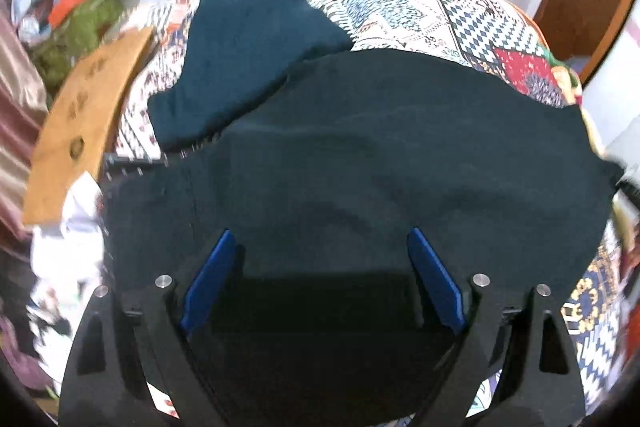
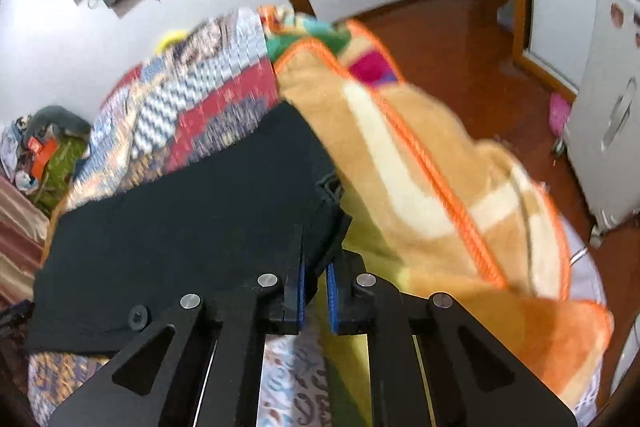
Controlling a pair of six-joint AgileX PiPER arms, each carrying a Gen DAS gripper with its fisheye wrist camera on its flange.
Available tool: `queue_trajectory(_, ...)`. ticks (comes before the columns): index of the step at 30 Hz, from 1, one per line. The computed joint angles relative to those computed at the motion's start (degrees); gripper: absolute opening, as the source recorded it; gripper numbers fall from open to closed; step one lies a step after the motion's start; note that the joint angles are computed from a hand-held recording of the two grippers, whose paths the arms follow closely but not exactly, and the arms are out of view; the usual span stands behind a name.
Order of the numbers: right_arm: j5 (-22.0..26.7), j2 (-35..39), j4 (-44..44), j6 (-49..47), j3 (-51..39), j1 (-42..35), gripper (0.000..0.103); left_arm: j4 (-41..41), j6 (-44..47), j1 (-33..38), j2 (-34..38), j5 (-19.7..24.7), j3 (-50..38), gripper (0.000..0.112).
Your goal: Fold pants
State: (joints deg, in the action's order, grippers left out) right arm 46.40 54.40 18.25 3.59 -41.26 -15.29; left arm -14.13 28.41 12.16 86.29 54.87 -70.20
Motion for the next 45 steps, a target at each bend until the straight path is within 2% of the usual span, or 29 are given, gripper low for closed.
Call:
queue_trajectory(3,-2.5,-0.5,-0.3,0.7,2.9,1.3,0.007,-1.1,1.2,1.6,-0.3,1.3,0.6,0.095)
queue_trajectory(7,-1.6,-0.1,2.0,-1.2,2.1,-0.8,0.007,-0.6,3.2,2.5,-3.4,1.0,3.5,0.095)
queue_trajectory(9,-1.7,0.0,-0.4,1.5,1.5,1.1,0.007,0.3,4.0,2.8,-5.1,1.0,4.6,0.095)
queue_trajectory(13,-1.1,-1.1,-2.4,3.7,0.4,2.0,0.007,4.0,1.5,1.2,-5.2,3.3,1.1,0.093)
queue_trajectory(17,-0.4,-2.2,-3.0,4.4,-1.0,2.3,0.007,4.2,-2.3,-3.6,-3.2,3.5,-5.3,0.093)
queue_trajectory(21,0.9,-2.9,-1.7,4.4,-3.9,1.6,0.007,6.7,-7.2,-12.5,1.3,2.7,-11.0,0.093)
queue_trajectory(24,2.7,-2.8,1.2,2.3,-7.0,-0.3,0.007,9.0,-10.6,-18.5,5.5,3.4,-13.3,0.093)
queue_trajectory(28,3.7,-2.3,-1.0,4.0,-11.9,2.3,0.007,9.1,-11.6,-22.5,9.7,4.1,-13.4,0.093)
queue_trajectory(31,4.1,-1.6,-4.6,7.3,-16.1,6.7,0.007,7.7,-11.6,-23.0,10.3,2.8,-12.6,0.094)
queue_trajectory(35,3.7,0.0,-11.0,13.8,-21.8,15.1,0.007,5.8,-11.6,-21.7,10.2,4.9,-14.1,0.094)
queue_trajectory(38,3.3,1.9,-16.9,19.4,-26.1,22.8,0.007,3.9,-10.6,-19.9,7.9,4.4,-13.5,0.094)
queue_trajectory(42,3.4,6.5,-28.6,28.7,-33.3,36.5,0.008,-0.9,-6.2,-14.9,3.9,5.7,-14.1,0.094)
queue_trajectory(45,3.4,10.5,-33.6,32.3,-37.7,43.5,0.008,-4.1,-2.6,-10.4,1.0,6.4,-14.4,0.094)
